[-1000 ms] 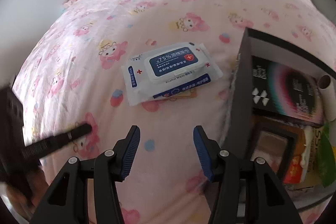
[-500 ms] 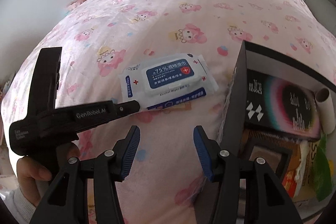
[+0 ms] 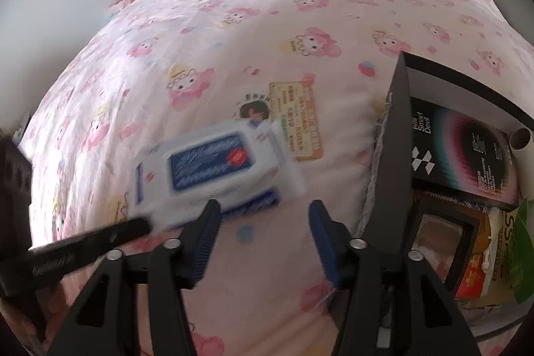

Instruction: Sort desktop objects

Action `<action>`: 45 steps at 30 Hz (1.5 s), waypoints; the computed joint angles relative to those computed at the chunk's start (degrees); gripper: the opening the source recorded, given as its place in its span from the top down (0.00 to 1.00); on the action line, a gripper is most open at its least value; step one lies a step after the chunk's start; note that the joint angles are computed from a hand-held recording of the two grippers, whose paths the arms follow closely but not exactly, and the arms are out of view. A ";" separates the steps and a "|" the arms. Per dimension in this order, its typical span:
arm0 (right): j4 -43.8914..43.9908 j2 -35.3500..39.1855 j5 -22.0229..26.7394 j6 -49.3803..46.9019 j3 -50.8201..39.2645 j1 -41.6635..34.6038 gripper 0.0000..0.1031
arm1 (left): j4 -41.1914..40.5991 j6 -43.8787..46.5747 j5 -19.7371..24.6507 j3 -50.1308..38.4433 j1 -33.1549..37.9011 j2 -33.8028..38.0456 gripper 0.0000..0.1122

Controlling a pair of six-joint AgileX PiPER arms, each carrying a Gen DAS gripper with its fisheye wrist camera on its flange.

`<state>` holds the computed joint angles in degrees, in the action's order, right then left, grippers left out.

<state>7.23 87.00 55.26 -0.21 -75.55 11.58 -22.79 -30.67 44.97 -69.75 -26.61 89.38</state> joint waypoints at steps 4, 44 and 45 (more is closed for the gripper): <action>-3.58 -1.07 -2.62 2.30 2.12 2.82 0.39 | -2.79 -0.83 -3.65 6.61 4.06 -4.15 0.90; 9.95 -7.02 1.06 -9.76 10.11 -1.43 0.56 | -2.57 -2.31 -6.50 7.45 1.59 -3.23 0.84; 9.20 -6.01 0.35 -9.43 8.46 -1.43 0.56 | -1.88 -2.76 -6.20 7.09 1.27 -2.75 0.84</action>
<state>16.43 80.99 55.61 -9.64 -67.09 10.15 -24.67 -33.43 38.77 -62.67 -25.34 86.63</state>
